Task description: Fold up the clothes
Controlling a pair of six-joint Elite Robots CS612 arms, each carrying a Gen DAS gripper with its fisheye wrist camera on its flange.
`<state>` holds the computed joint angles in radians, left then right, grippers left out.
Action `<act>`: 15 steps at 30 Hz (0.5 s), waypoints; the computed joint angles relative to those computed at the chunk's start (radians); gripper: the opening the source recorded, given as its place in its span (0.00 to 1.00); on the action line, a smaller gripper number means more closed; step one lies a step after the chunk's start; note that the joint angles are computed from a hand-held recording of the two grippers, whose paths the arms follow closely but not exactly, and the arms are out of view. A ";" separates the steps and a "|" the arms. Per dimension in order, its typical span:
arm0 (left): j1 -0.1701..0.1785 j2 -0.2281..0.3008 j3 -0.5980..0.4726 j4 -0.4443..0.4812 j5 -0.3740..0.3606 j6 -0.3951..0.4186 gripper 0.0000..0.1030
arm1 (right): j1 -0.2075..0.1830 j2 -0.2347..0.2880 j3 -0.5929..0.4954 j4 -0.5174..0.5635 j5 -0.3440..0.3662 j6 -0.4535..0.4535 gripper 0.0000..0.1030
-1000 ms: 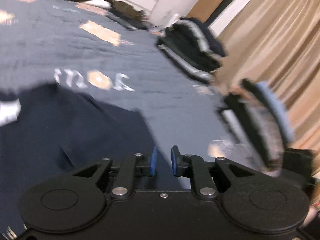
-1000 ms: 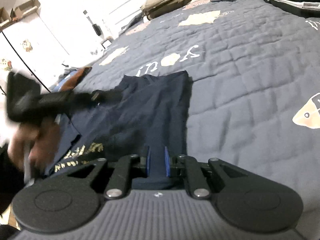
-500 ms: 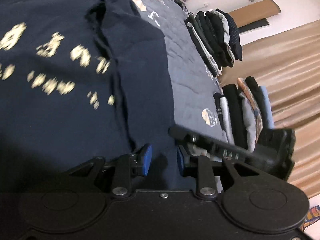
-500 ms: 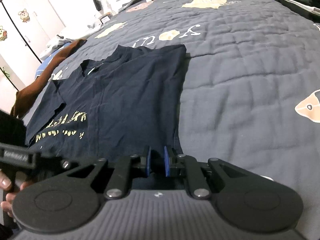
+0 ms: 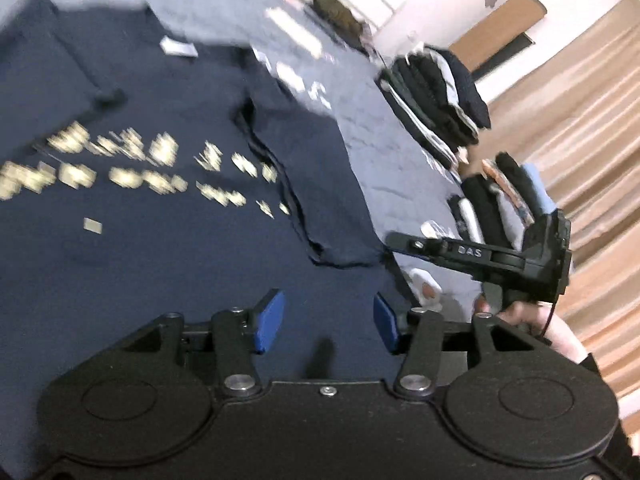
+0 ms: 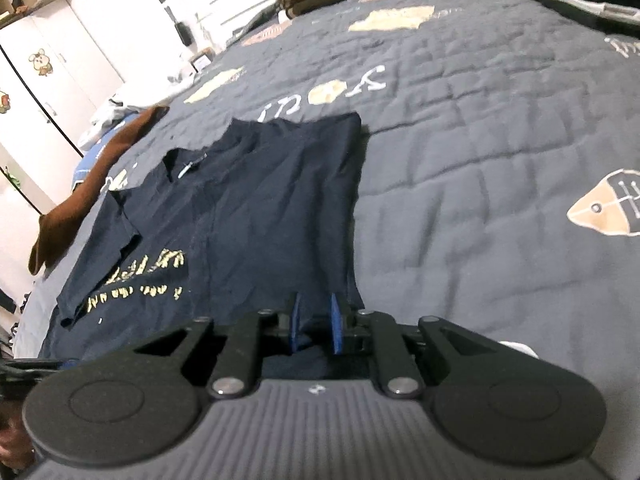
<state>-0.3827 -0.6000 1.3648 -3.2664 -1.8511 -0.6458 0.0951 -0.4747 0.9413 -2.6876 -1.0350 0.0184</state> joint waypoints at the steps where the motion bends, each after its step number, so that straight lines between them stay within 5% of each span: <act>1: -0.003 -0.019 0.025 -0.005 0.039 0.018 0.48 | 0.001 -0.005 0.007 -0.009 0.000 0.001 0.20; 10: -0.025 -0.137 0.178 -0.004 0.388 0.215 0.52 | 0.020 -0.037 0.060 -0.105 -0.024 0.042 0.23; 15: -0.014 -0.155 0.191 -0.054 0.493 0.248 0.56 | 0.030 -0.035 0.056 -0.181 0.019 0.100 0.27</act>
<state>-0.3964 -0.7545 1.5561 -3.3202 -1.3578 -0.3975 0.1249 -0.5096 0.9971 -2.8690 -1.0165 0.1183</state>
